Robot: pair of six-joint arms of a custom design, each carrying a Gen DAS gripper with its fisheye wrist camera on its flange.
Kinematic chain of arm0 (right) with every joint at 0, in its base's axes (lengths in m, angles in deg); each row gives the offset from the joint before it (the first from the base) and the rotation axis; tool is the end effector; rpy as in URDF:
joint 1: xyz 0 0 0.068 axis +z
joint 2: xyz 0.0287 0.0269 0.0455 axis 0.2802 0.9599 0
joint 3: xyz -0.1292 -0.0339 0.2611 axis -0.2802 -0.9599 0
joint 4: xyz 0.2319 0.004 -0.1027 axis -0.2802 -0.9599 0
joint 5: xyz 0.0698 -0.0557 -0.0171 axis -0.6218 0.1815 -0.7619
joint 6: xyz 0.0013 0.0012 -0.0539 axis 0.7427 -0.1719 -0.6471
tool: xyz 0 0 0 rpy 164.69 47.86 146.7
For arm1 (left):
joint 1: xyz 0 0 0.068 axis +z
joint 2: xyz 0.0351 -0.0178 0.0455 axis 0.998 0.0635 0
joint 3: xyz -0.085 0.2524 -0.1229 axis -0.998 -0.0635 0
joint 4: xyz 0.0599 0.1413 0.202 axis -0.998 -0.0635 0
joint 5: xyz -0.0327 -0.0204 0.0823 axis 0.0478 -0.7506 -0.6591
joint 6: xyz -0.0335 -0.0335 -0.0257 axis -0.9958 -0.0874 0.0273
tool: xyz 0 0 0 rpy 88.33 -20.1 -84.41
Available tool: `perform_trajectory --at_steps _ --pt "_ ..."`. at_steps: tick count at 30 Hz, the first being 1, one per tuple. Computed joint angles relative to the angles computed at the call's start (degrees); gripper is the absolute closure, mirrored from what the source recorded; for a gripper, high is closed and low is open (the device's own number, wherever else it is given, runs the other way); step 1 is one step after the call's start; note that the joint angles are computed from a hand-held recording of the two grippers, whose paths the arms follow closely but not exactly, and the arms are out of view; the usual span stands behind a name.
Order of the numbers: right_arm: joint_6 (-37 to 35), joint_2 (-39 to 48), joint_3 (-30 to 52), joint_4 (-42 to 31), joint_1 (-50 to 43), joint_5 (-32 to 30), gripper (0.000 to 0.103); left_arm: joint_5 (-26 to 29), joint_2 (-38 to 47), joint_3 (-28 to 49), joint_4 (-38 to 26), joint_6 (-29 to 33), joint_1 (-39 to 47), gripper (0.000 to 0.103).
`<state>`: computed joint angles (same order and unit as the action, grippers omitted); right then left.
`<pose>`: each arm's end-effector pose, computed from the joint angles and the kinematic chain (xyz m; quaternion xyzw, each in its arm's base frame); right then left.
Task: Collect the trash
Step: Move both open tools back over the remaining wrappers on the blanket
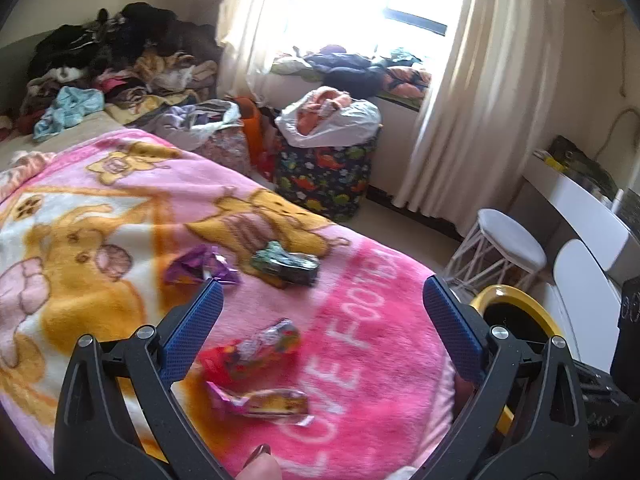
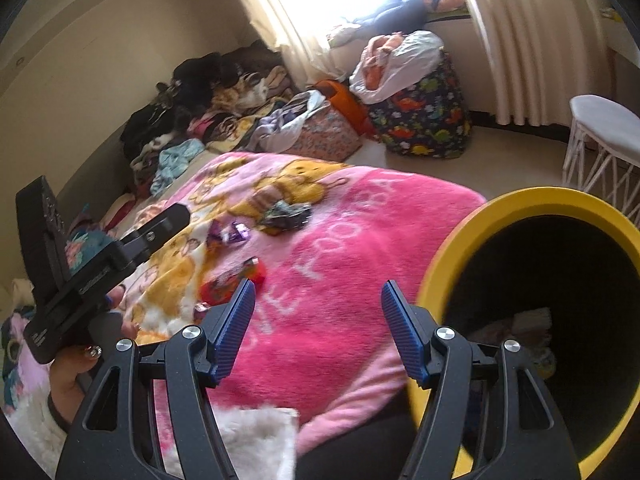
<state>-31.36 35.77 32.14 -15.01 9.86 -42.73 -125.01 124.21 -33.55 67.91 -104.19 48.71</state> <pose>0.3460 -0.0134 0.1908 -0.2073 0.8712 0.3041 0.3248 0.2851 -0.1929 0.1931 -0.1706 0.8561 -0.0326 0.4867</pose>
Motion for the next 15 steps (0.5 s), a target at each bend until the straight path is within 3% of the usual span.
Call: perform_trajectory --at_steps 9,15 --pt "-0.36 -0.07 -0.69 -0.75 8.51 2.73 0.041 0.48 -4.75 -7.46 1.53 -1.83 5.61 0.011" --pt "-0.02 2.57 0.33 -0.87 13.72 5.87 0.048 2.37 -6.21 -11.58 3.54 -1.65 9.56 0.011"
